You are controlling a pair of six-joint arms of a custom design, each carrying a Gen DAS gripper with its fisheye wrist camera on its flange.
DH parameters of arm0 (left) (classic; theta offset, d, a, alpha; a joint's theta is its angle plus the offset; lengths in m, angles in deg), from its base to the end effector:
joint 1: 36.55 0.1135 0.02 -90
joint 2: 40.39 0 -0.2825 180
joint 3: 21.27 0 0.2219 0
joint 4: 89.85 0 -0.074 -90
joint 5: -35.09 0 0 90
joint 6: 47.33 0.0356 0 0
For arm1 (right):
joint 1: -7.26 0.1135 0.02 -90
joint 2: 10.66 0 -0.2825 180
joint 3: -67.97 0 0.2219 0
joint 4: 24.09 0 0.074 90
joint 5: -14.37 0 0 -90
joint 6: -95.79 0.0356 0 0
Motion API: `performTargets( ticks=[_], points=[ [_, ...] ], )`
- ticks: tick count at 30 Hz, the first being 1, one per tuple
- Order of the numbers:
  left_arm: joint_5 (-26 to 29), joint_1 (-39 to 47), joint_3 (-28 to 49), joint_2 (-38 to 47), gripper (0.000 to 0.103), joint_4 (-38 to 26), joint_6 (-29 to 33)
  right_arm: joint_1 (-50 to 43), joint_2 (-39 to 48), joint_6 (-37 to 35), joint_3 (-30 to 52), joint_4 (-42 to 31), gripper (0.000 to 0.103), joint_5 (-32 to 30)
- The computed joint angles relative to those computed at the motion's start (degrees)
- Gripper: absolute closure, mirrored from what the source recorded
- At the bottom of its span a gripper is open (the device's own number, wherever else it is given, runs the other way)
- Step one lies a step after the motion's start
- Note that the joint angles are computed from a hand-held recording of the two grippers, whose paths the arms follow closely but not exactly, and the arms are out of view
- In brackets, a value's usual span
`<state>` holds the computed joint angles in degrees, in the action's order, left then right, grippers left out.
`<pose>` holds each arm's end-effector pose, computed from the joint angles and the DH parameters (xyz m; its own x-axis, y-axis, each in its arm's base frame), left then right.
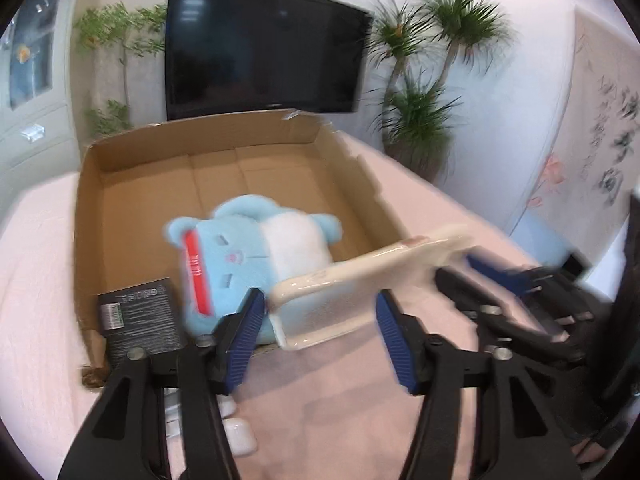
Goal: Organize objects
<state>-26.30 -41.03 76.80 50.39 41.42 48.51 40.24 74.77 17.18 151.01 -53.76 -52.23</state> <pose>0.3205 -0.0422 0.3545 -0.6130 0.1376 -0.7780 0.4914 0.8375 -0.2390 0.2674 0.1567 0.3292 -0.4794 -0.0950 -0.8724 -0.1250 0.9914 -0.0393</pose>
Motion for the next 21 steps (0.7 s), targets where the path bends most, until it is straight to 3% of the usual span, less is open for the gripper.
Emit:
performTargets(
  ticks=[1,2,3,4,6,8,9,11,13,14,18,21],
  points=[
    [5.89,0.90,0.24,0.44,0.072,-0.58,0.39,0.04,1.09,-0.23,1.78,-0.85,0.092,-3.20],
    [4.29,0.19,-0.68,-0.55,0.073,0.81,-0.11,1.83,2.89,-0.87,3.90,-1.55,0.094,-2.35],
    [-3.01,-1.76,-2.52,-2.40,0.073,3.45,-0.73,4.85,5.00,-3.57,5.63,-1.07,0.095,2.93],
    [-6.05,-2.03,-2.88,-2.78,0.072,4.42,-0.83,6.24,6.62,-6.27,6.49,0.28,0.095,4.77],
    [-0.96,1.72,-0.71,-1.04,0.067,2.86,-1.46,5.09,8.42,-4.69,8.75,-0.49,0.096,-0.33],
    [2.20,5.40,2.13,1.73,0.041,0.97,-3.47,4.77,8.85,-5.08,9.26,-0.06,0.096,1.14],
    [2.32,6.67,3.97,3.45,0.018,-0.65,-3.71,4.22,8.16,-5.39,8.49,0.51,0.093,1.70],
    [3.66,8.56,5.74,5.26,0.018,-1.64,-3.90,1.39,6.98,-4.88,7.45,-0.37,0.081,-0.90],
    [3.93,8.59,8.70,7.51,0.018,-5.80,-2.42,-2.58,5.18,-3.88,4.61,-0.22,0.043,-3.21],
    [3.47,7.92,9.86,8.44,0.018,-7.99,-0.57,-5.31,4.15,-3.09,2.77,-0.56,0.036,-5.50],
    [-1.28,1.42,10.28,9.74,0.017,-12.44,4.13,-19.75,2.43,-1.93,-4.00,-4.04,0.034,-24.44],
    [-3.64,-4.31,8.79,11.67,0.017,-14.41,4.19,-26.38,0.83,-3.72,-12.06,-2.29,0.035,-30.45]
  ],
)
